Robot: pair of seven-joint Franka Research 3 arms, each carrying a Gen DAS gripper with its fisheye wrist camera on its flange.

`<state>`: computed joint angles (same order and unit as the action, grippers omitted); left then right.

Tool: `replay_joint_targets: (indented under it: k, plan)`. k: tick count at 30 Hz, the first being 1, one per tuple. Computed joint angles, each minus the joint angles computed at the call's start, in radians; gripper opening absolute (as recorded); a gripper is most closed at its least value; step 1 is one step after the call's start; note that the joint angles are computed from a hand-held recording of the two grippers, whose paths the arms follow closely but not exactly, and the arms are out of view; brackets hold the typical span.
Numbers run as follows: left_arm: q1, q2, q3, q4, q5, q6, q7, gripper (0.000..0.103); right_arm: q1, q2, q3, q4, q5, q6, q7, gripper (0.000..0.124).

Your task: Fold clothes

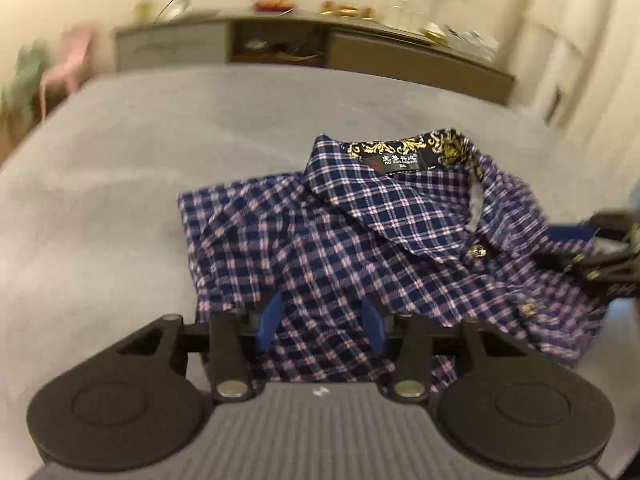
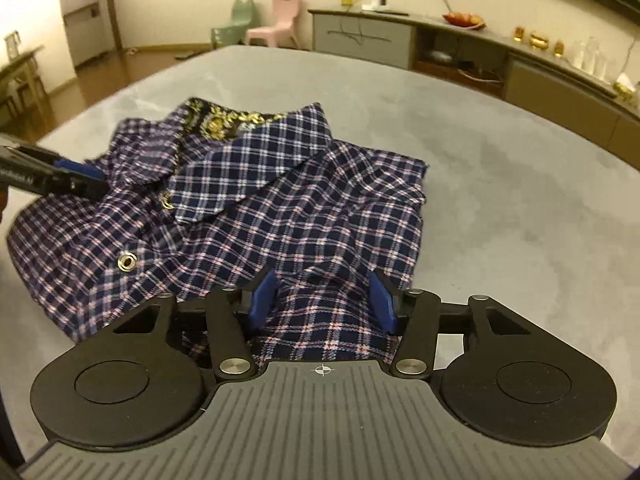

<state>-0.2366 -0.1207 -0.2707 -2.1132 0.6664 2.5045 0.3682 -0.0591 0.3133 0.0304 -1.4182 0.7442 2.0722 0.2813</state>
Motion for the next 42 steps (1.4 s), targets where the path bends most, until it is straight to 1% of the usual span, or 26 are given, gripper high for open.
replay_joint_targets:
  k: [4, 6, 8, 9, 11, 12, 13, 14, 15, 17, 18, 19, 21, 23, 26, 27, 29, 30, 31, 33, 35, 37, 38, 39, 41, 42]
  plan:
    - [0.013, 0.129, 0.028, 0.108, 0.016, 0.103, 0.065, 0.044, 0.014, -0.04, -0.015, -0.051, -0.027, 0.072, 0.049, 0.047]
    - [0.006, 0.211, 0.039, 0.189, 0.024, 0.125, 0.121, 0.042, 0.026, -0.057, -0.023, -0.076, -0.052, 0.129, 0.076, 0.047]
    - [-0.009, 0.289, 0.053, 0.272, 0.026, 0.139, 0.181, 0.041, 0.033, -0.077, -0.029, -0.112, -0.072, 0.198, 0.081, 0.052]
    - [-0.028, 0.303, 0.063, 0.295, 0.051, 0.116, 0.181, 0.041, 0.033, -0.084, -0.032, -0.126, -0.078, 0.229, 0.079, 0.055]
    - [-0.078, 0.307, 0.083, 0.318, 0.137, 0.047, 0.137, 0.041, 0.023, -0.064, -0.035, -0.1, -0.077, 0.225, 0.08, 0.064]
    - [-0.104, 0.3, 0.087, 0.32, 0.192, 0.004, 0.1, 0.039, 0.018, -0.047, -0.037, -0.069, -0.085, 0.201, 0.105, 0.064]
    - [-0.136, 0.28, 0.095, 0.306, 0.253, -0.012, 0.051, 0.039, 0.015, -0.026, -0.04, -0.027, -0.099, 0.164, 0.153, 0.062]
    - [-0.133, 0.246, 0.083, 0.266, 0.298, 0.028, 0.001, 0.041, 0.006, -0.028, -0.035, -0.017, -0.083, 0.15, 0.167, 0.054]
    - [-0.132, 0.215, 0.077, 0.229, 0.331, 0.072, -0.041, 0.043, -0.006, -0.053, -0.022, -0.042, -0.038, 0.16, 0.148, 0.05]
    - [-0.108, 0.18, 0.058, 0.16, 0.25, 0.177, -0.028, 0.045, -0.02, -0.102, -0.009, -0.087, 0.059, 0.173, 0.108, 0.047]
    - [-0.089, 0.166, 0.039, 0.13, 0.197, 0.214, -0.005, 0.044, -0.018, -0.12, -0.012, -0.108, 0.068, 0.168, 0.09, 0.047]
    - [-0.093, 0.166, 0.039, 0.116, 0.118, 0.195, 0.056, 0.043, -0.01, -0.133, -0.02, -0.131, 0.036, 0.154, 0.075, 0.046]
    - [-0.086, 0.179, 0.034, 0.112, 0.078, 0.16, 0.087, 0.04, 0.006, -0.157, -0.035, -0.173, -0.031, 0.129, 0.045, 0.046]
    - [-0.083, 0.179, 0.03, 0.123, 0.032, 0.14, 0.111, 0.037, -0.004, -0.143, -0.052, -0.182, -0.022, 0.11, 0.011, 0.051]
    - [-0.082, 0.185, 0.039, 0.117, 0.081, 0.157, 0.03, 0.035, -0.003, -0.108, -0.062, -0.099, -0.056, 0.047, 0.12, 0.054]
    - [-0.086, 0.172, 0.038, 0.111, 0.1, 0.16, -0.002, 0.036, -0.007, -0.106, -0.058, -0.088, -0.043, 0.033, 0.123, 0.053]
    - [-0.079, 0.13, 0.039, 0.065, 0.147, 0.218, -0.086, 0.039, -0.017, -0.101, -0.049, -0.063, -0.001, 0.012, 0.116, 0.052]
    - [-0.071, 0.115, 0.039, 0.047, 0.173, 0.248, -0.132, 0.041, -0.023, -0.095, -0.041, -0.046, 0.042, 0.022, 0.092, 0.052]
    - [-0.065, 0.115, 0.036, 0.044, 0.182, 0.255, -0.16, 0.041, -0.022, -0.079, -0.035, -0.022, 0.065, 0.046, 0.079, 0.053]
    - [-0.06, 0.087, 0.026, 0.02, 0.143, 0.245, -0.159, 0.041, -0.011, -0.019, -0.027, 0.051, 0.056, 0.088, 0.089, 0.053]
    - [-0.056, 0.084, 0.016, 0.014, 0.117, 0.231, -0.144, 0.04, 0.013, 0.075, -0.028, 0.157, -0.043, 0.083, 0.159, 0.052]
    - [-0.057, 0.089, 0.007, 0.021, 0.087, 0.202, -0.109, 0.041, 0.035, 0.177, -0.028, 0.279, -0.154, 0.05, 0.236, 0.048]
    - [-0.057, 0.1, 0.005, 0.03, 0.095, 0.196, -0.107, 0.041, 0.029, 0.206, -0.015, 0.303, -0.163, 0.046, 0.239, 0.055]
    - [-0.058, 0.111, 0.004, 0.039, 0.103, 0.19, -0.106, 0.042, 0.014, 0.219, 0.007, 0.303, -0.145, 0.062, 0.227, 0.057]
    - [-0.065, 0.125, 0.003, 0.055, 0.114, 0.174, -0.105, 0.044, 0.003, 0.263, 0.021, 0.37, -0.15, 0.049, 0.268, 0.052]
    - [-0.068, 0.125, 0.003, 0.057, 0.121, 0.17, -0.11, 0.044, 0.0, 0.27, 0.027, 0.382, -0.152, 0.063, 0.282, 0.048]
